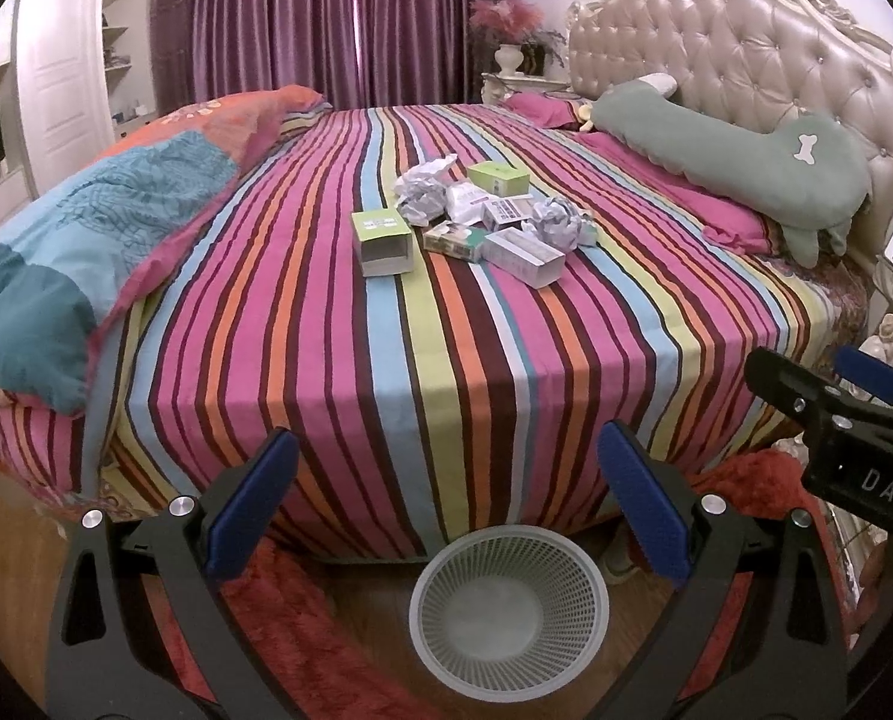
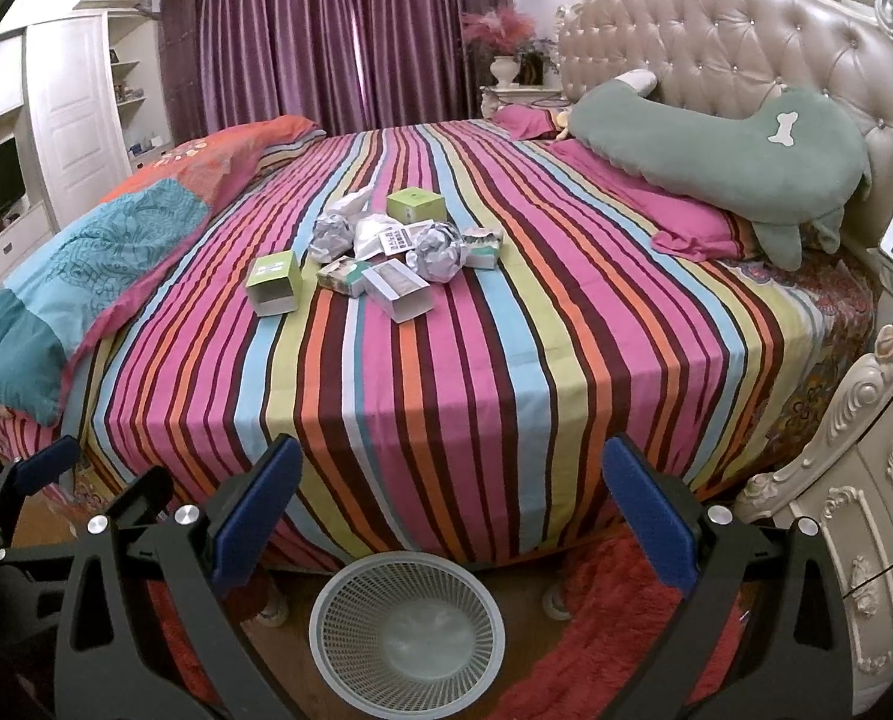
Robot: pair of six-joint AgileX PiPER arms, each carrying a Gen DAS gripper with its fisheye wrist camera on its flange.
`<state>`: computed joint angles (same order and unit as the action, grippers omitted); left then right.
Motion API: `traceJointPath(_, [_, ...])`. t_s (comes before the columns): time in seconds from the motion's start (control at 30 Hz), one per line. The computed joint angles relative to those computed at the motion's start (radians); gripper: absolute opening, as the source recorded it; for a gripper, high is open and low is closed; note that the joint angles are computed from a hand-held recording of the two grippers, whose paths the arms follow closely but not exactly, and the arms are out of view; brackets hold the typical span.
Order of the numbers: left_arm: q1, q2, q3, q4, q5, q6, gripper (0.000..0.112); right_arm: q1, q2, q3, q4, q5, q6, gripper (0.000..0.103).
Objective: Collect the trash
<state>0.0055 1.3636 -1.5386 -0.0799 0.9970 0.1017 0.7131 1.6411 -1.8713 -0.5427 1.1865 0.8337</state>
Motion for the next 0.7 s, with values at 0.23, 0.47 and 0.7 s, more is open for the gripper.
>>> traceJointPath(0.23, [0.003,0.003,-0.005,-0.003,0.008,0.003,0.097,0.000,0.004,-0.006,0.001,0.005,-0.001,0.096])
traceJointPath(0.47, [0.006,0.006,-0.009,-0.009,0.013,0.010,0.097,0.001,0.003,-0.004,-0.001,0.002,0.001,0.096])
traceJointPath(0.7, [0.002,0.008,-0.005,-0.010,0.012,0.005,0.097,0.000,0.005,-0.005,-0.002,0.007,-0.012,0.096])
